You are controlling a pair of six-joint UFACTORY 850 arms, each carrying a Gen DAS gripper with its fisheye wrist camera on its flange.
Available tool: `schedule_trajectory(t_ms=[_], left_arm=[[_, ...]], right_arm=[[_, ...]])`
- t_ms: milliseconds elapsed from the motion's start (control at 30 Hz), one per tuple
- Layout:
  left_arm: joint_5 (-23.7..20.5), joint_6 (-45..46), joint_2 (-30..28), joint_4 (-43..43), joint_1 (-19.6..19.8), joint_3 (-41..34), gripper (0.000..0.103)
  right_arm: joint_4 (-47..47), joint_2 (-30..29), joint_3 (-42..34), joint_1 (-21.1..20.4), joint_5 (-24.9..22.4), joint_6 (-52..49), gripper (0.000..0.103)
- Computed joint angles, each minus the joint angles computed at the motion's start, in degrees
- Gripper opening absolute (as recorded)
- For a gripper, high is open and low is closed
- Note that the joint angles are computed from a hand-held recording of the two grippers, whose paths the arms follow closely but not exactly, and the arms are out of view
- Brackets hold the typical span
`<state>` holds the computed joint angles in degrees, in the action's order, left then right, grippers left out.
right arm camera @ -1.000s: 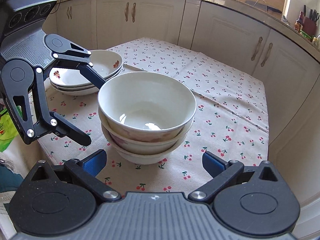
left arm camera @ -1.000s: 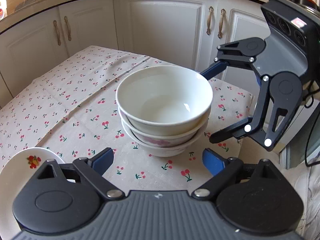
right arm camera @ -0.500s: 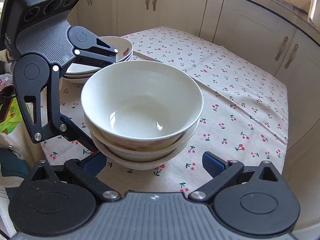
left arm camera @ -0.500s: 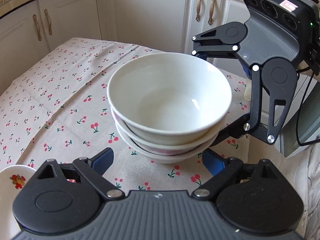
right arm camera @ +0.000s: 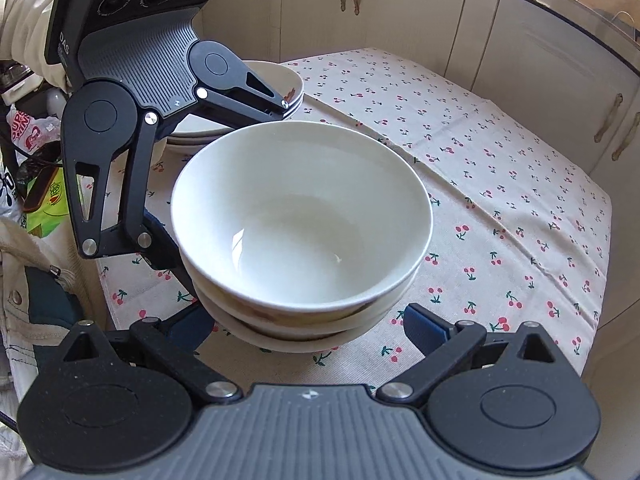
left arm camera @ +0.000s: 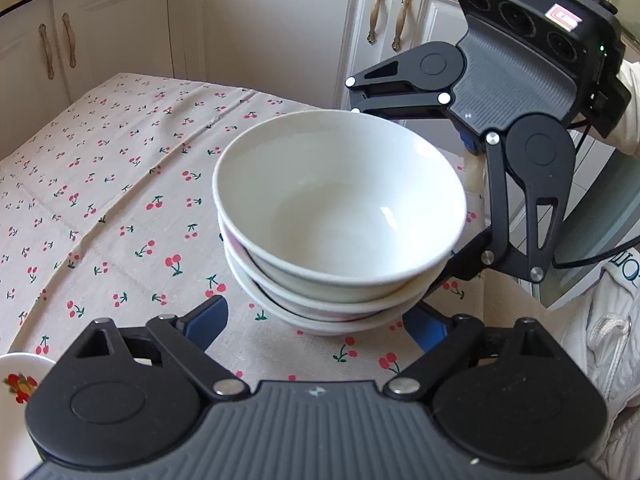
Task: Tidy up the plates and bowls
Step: 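Grasp the rim of the nested bowls with the right gripper, then lift the nested bowls and carry them over the plate stack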
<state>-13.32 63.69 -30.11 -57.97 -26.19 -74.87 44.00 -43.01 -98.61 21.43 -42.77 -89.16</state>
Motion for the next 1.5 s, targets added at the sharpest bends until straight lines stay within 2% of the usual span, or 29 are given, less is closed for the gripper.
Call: schedule_trajectory(t_ms=[200, 333, 567, 800, 1000, 1233, 1500], left_arm=[[-0.9, 2.6, 0.1, 0.1, -0.1, -0.2, 0.093], [-1.9, 2.6, -0.2, 1.1, 0.1, -0.8, 0.087], [-3.2, 2.6, -0.8, 2.2, 0.6, -1.7, 0.087], [-4.9, 3.8, -1.3, 1.7, 1.2, -2.4, 0.087], [-4.6, 3.8, -1.3, 2.3, 1.0, -2.4, 0.087], [-4.2, -1.2, -1.1, 7.9, 0.4, -2.8, 0.084], [-4.7, -0.8, -1.4, 7.9, 0.6, -3.1, 0.084]], right_arm=[[-2.4, 0.0, -0.6, 0.3, 0.2, -0.4, 0.098], [-2.9, 0.1, -0.7, 0.4, -0.1, -1.3, 0.096], [-3.7, -0.6, -2.2, 0.4, -2.0, -0.5, 0.096], [-5.1, -2.5, -4.9, 0.7, -4.2, 0.8, 0.091], [-5.5, -2.3, -4.7, 0.8, -4.0, 1.0, 0.091], [-5.4, -1.9, -4.3, 0.9, -3.9, 1.1, 0.091], [-5.0, -1.9, -4.3, 0.7, -4.2, 0.5, 0.091]])
